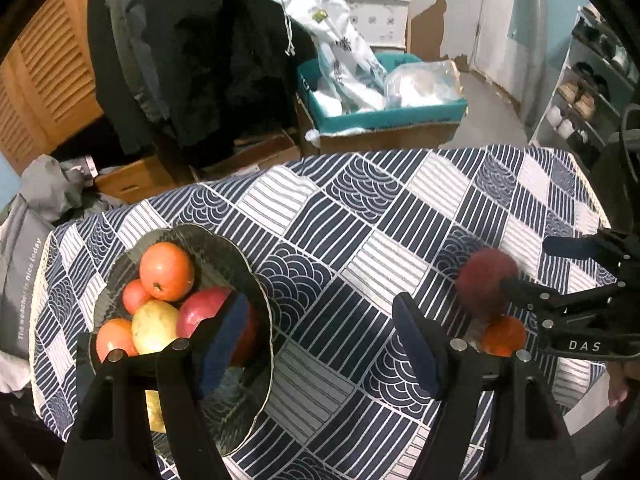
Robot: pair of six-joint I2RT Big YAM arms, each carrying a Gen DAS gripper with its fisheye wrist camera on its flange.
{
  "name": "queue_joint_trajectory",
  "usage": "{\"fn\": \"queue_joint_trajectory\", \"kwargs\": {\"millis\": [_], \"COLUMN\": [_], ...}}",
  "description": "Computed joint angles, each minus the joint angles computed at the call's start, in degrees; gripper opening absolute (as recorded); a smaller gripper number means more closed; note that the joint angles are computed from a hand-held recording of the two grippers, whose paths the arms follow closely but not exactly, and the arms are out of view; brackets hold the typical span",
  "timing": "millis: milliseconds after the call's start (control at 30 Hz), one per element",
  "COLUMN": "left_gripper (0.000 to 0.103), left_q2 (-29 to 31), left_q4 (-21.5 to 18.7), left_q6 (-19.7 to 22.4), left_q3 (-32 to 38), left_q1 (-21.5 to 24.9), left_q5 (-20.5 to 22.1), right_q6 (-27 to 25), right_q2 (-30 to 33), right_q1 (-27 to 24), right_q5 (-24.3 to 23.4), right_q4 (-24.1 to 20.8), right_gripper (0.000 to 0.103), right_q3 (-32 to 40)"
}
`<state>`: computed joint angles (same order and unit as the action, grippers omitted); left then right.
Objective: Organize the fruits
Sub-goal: 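Move both tools back toward the last red apple and tangerine, then grasp the red apple with the right tool while the left tool grasps a tangerine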
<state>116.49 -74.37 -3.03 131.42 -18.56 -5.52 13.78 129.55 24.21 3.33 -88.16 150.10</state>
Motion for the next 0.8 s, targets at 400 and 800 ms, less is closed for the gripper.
{"fn": "queue_joint_trajectory", "kwargs": {"millis": [400, 800], "left_gripper": [0.076, 0.076], "left_q2": [4.17, 4.51], "left_q4": [-2.85, -2.71], "left_q6": [-0.6, -0.34], "left_q3": [1.94, 2.71], "left_q1": [0.25, -0.03], "left_q5": [0.75, 1.13], "right_q6": [-1.13, -0.04], "right_q2": [5.61, 6.02], "right_q1": [-0.55, -0.92], "right_q5": [-2.97, -4.89], "right_q4": [-2.72, -1.77], "right_gripper": [0.081, 0.077], "right_q3": [4.55, 3.2]}}
